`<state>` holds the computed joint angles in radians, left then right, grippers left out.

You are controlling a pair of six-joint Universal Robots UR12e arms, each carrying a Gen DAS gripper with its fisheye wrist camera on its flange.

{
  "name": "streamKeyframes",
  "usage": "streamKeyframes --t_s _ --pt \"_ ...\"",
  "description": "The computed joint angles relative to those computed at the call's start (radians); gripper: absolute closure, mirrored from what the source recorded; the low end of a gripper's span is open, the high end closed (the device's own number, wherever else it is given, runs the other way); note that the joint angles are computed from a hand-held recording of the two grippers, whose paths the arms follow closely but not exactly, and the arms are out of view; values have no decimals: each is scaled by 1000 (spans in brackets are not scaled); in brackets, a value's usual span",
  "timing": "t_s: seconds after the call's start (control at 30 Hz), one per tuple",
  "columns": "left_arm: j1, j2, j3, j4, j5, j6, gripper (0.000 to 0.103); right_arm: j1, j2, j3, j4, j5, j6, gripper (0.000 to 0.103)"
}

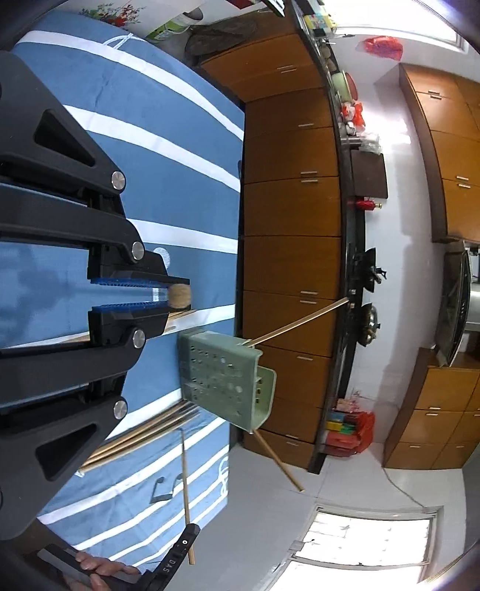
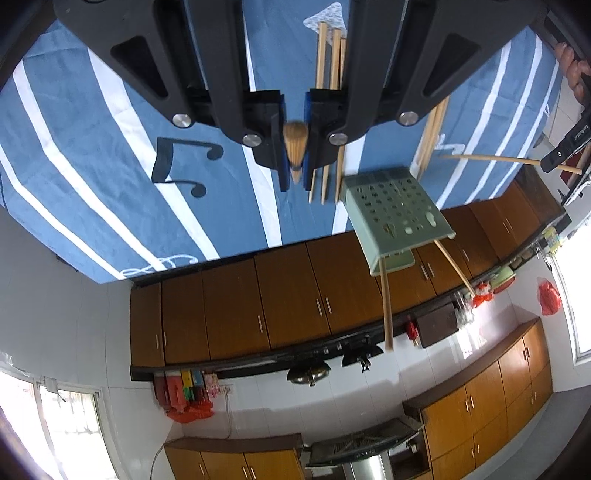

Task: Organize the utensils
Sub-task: 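Carry the left gripper's chopstick over the green holder while the right gripper carries its chopstick there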

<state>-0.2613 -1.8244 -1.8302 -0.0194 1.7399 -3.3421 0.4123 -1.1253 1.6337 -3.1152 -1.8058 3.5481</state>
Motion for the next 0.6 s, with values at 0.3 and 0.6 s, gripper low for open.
streamKeyframes --t_s 0.3,0.6 --pt "-3 2 20 30 25 13 96 1 -2 -17 -32 8 -31 95" --pt "1 -3 101 108 10 40 96 -11 -33 -81 -80 173 -89 95"
